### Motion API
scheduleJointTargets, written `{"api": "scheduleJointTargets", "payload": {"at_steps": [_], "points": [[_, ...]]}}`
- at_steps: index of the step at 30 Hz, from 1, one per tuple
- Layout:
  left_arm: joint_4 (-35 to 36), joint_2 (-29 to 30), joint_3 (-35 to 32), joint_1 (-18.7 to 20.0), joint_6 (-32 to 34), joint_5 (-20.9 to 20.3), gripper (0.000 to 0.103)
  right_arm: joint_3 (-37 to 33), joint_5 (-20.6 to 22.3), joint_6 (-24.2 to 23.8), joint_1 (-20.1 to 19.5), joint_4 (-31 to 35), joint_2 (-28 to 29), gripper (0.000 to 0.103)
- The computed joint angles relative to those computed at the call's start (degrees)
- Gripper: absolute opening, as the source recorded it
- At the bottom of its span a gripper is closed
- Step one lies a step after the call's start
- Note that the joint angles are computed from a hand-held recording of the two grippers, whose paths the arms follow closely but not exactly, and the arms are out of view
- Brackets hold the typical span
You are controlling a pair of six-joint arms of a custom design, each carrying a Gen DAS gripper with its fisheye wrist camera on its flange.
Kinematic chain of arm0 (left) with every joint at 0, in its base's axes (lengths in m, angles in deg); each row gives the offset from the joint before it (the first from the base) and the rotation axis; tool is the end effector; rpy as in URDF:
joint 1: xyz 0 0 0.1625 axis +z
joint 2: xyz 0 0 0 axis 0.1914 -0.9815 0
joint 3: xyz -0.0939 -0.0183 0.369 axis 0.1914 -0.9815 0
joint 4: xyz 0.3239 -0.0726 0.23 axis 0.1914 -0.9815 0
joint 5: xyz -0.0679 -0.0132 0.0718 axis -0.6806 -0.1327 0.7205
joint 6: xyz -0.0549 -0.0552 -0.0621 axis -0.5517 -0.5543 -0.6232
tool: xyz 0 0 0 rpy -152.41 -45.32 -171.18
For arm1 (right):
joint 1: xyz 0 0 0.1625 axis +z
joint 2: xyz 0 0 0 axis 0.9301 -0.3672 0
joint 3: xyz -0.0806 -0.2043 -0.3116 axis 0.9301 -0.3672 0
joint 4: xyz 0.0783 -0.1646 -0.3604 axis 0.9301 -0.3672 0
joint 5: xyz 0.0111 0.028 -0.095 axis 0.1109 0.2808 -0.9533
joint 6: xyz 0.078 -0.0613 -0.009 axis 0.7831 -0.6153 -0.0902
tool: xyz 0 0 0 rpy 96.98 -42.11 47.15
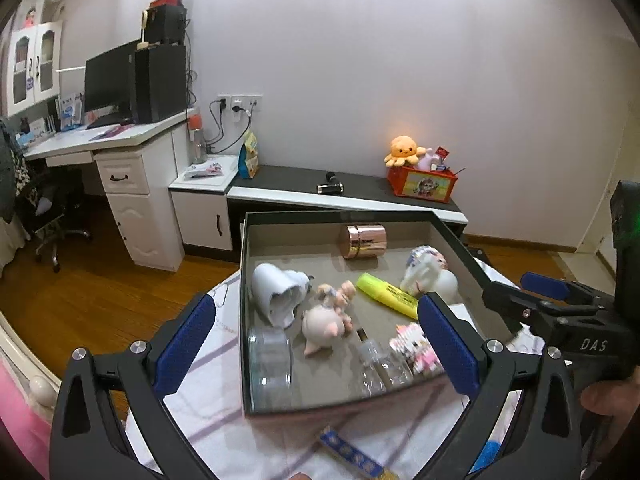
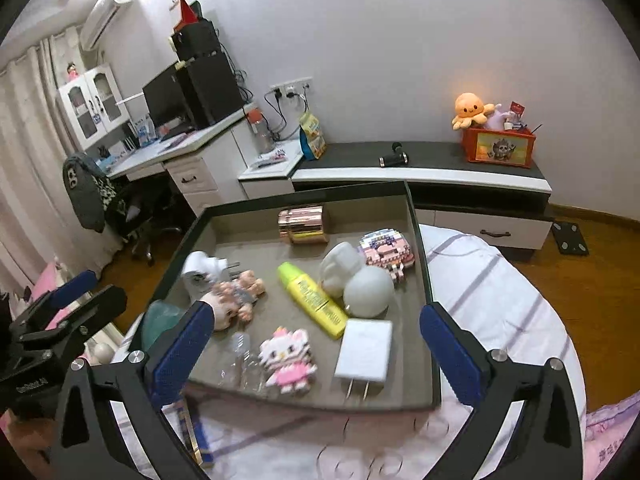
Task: Organize rigid objects
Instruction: 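Withdraw both grippers from the box back over the table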
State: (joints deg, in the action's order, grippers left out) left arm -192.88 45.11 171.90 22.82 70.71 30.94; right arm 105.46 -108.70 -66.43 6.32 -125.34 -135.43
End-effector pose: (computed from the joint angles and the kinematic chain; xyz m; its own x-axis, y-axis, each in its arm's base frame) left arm -0.3327 -0.4841 -0.0247 -0.7703 0.1095 -0.6282 0.5641 0.5765 -0.5912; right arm -0.0024 -0.5079 0.2953 -0.8411 -0.2143 0.4966 -0.4956 0.6730 -0.5490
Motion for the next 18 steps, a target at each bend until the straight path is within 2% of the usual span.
{"api": "scheduleJointTargets", "payload": {"at_steps": [10,18], "points": [[3.26,-5.04,9.19,-5.14,-10.09,1.54,0.102,9.40,1.37,-1.48,-0.95,-1.74,-8.22,0.103],[8.65,-8.16,15.60,-8.54,-20.27,1.56,0.102,15.82,2.15,-2.20,-3.70,-2.39,-13.47,0.103]]}}
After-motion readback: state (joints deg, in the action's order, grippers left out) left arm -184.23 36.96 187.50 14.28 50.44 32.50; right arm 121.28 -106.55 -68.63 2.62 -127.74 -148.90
